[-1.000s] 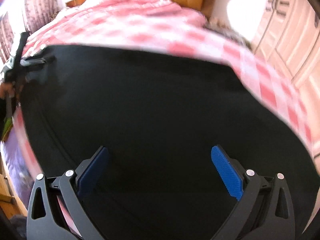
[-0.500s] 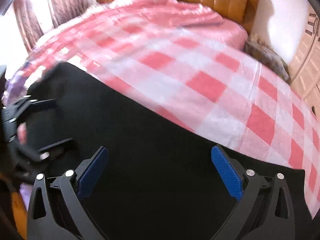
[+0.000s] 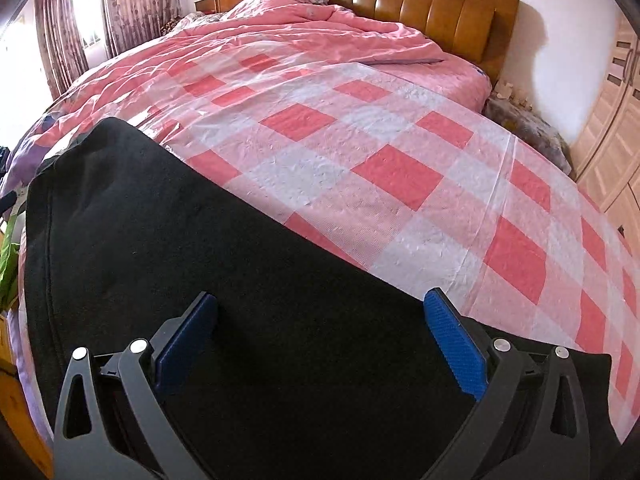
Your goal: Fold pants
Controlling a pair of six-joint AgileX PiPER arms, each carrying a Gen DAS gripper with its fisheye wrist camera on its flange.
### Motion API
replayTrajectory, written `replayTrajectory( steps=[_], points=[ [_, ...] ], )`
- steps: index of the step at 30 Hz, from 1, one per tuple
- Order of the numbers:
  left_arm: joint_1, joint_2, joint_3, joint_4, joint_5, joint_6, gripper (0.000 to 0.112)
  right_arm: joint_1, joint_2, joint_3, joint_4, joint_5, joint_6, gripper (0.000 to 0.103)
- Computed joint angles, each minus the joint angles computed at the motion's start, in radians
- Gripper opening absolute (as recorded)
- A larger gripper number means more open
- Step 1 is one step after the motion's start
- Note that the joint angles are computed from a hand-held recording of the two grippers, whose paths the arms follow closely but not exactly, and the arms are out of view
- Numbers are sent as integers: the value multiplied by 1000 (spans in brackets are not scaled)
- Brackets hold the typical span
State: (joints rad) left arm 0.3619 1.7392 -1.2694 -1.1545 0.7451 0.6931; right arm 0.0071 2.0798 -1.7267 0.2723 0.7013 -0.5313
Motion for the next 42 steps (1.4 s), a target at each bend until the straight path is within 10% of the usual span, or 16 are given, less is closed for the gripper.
replayTrajectory(
  steps=[13,27,30,37,42],
  points=[
    [36,312,-275,-44,143,-103,100,334,-16,-24,-63,34,54,99],
    [13,407,-459,118,306,-253,83,314,33,-41,9,43,80,99],
    [15,443,-512,170,296,-349,45,315,27,-32,6,36,85,99],
    [27,384,-375,85,209,-253,34,312,14,-15,13,33,80,99],
    [-32,220,-184,122,-9,-224,30,318,-4,1,40,42,49,99]
  ],
)
